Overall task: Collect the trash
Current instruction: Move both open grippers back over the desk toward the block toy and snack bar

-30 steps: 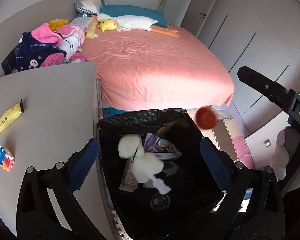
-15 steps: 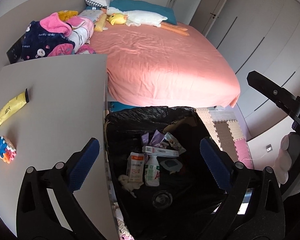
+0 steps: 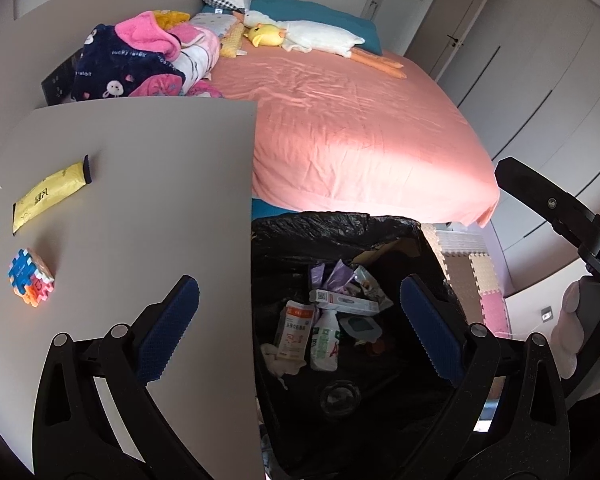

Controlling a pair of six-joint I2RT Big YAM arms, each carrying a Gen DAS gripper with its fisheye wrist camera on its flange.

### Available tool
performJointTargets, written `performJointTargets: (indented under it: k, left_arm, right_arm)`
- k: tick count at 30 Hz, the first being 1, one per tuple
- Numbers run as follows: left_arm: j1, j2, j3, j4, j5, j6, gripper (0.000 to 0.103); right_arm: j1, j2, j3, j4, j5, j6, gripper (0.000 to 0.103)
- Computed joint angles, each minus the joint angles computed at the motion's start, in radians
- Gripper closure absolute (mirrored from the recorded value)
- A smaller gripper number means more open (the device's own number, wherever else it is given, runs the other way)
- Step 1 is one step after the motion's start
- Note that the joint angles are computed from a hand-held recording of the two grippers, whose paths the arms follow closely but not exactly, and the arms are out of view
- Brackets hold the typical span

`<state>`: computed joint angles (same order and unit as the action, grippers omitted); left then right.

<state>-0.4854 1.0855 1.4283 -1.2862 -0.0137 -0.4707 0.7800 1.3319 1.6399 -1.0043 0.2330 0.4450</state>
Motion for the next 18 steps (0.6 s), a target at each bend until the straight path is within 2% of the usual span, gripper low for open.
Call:
performJointTargets:
  k: [18]
  left_arm:
    - [0.144, -0.086, -0.080, -0.055, -0.031, -0.040, 0.006]
  right_arm:
    - [0.067, 0.168, 0.146, -0.022, -0.091, -0.072, 0.023]
